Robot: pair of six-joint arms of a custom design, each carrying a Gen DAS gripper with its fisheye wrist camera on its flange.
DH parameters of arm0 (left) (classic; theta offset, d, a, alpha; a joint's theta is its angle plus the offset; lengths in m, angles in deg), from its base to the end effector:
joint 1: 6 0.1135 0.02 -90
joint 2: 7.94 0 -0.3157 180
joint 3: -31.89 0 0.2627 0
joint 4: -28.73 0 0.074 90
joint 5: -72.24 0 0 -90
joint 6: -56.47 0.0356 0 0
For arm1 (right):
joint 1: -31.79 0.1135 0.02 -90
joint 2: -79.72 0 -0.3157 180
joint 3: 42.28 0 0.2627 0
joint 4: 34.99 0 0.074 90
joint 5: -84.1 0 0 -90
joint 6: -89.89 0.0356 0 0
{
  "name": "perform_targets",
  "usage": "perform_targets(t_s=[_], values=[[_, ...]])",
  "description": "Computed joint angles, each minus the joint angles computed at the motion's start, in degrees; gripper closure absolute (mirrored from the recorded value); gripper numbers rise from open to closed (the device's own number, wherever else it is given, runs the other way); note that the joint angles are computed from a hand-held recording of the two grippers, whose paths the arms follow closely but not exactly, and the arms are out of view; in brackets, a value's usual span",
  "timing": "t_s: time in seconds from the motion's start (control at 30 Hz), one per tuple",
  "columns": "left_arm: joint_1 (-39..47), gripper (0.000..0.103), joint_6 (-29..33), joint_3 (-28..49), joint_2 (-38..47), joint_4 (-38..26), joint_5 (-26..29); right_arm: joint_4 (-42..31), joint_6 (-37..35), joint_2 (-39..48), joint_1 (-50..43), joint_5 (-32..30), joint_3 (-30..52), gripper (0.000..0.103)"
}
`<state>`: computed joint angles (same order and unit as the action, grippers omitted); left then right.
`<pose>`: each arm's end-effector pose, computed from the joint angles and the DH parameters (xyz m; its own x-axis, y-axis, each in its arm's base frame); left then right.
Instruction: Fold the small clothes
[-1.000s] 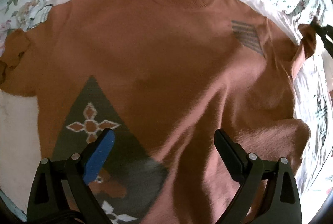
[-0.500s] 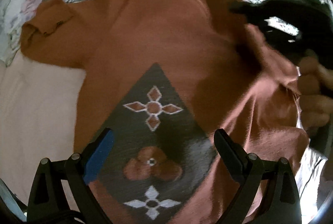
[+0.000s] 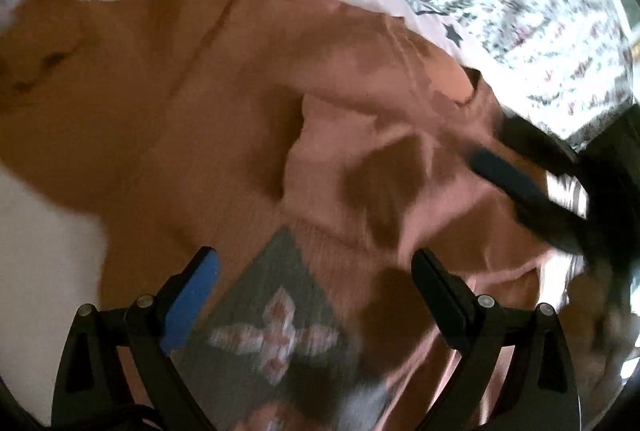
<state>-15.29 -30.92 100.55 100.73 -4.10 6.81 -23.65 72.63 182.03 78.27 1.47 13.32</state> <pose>0.3466 -0.0717 0.1421 -0.9298 0.1941 -0.3128 0.3105 0.8698 -0.3834 0.2488 0.2554 0.1675 -0.7362 0.6001 -0.3129 0.1886 0.6260 0.7567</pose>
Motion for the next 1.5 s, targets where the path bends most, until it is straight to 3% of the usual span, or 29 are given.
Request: perform_targets(t_s=[0.13,0.17,0.2,0.27,0.33,0.47,0.53,0.67,0.73,0.87,1.03,1.2,1.27,1.4,1.5], values=[[-0.88,0.007,-3.41,6.86,7.55,1.33,2.0,-4.5,5.21,-10.46,4.73,9.48,-7.98,0.064],[-1.27,0.015,-3.54,7.53,8.21,1.99,2.27,-5.54,6.81,-12.35,6.14,11.6,-9.45,0.064],[-1.77,0.024,-3.15,8.19,8.86,2.63,2.87,-6.72,8.68,-14.31,7.6,13.83,-11.18,0.064],[-3.08,0.071,-1.44,10.2,10.05,1.51,3.04,-11.05,13.52,-17.85,10.83,18.67,-13.58,0.064],[-4.48,0.099,0.48,11.57,10.78,0.32,3.09,-15.59,18.25,-20.75,13.61,22.28,-15.45,0.064],[-5.5,0.1,2.8,5.73,3.43,6.62,-0.61,-27.95,27.53,-26.11,18.81,28.0,-16.76,0.064],[-3.03,0.101,2.91,4.08,0.65,9.12,-1.24,-38.05,33.46,-29.81,21.86,31.23,-16.47,0.064],[0.95,0.101,3.53,7.64,4.68,6.97,-4.9,-52.95,42.8,-33.8,24.48,32.63,-16.47,0.064],[2.5,0.101,3.23,7.93,5.2,6.83,-3.72,-54.95,42.85,-35.19,22.66,31.25,-17.19,0.064],[2.96,0.1,3.52,5.93,3.95,8.48,-4.24,-52.52,32.31,-35.76,13.93,25.49,-18.38,0.064],[2.83,0.1,3.42,5.55,4.64,7.71,-5.05,-40.3,10.76,-31.17,-2.55,15.48,-20.26,0.058],[2.78,0.1,3.51,4.99,4.53,7.86,-5.71,-32.43,2.21,-23.26,-10.89,8.32,-21.28,0.057],[2.23,0.1,3.61,5.03,4.63,8.07,-6.52,-30.01,-0.97,-24.49,-11.61,7.21,-22.03,0.094],[0.81,0.1,3.48,5.47,4.46,7.55,-5.67,-39.18,1.58,-31.21,-9.24,13.42,-20.34,0.094],[-1.99,0.1,4.0,5.02,4.52,8.92,-8.39,-39.15,1.12,-29.97,-11.35,12.75,-21.48,0.094]])
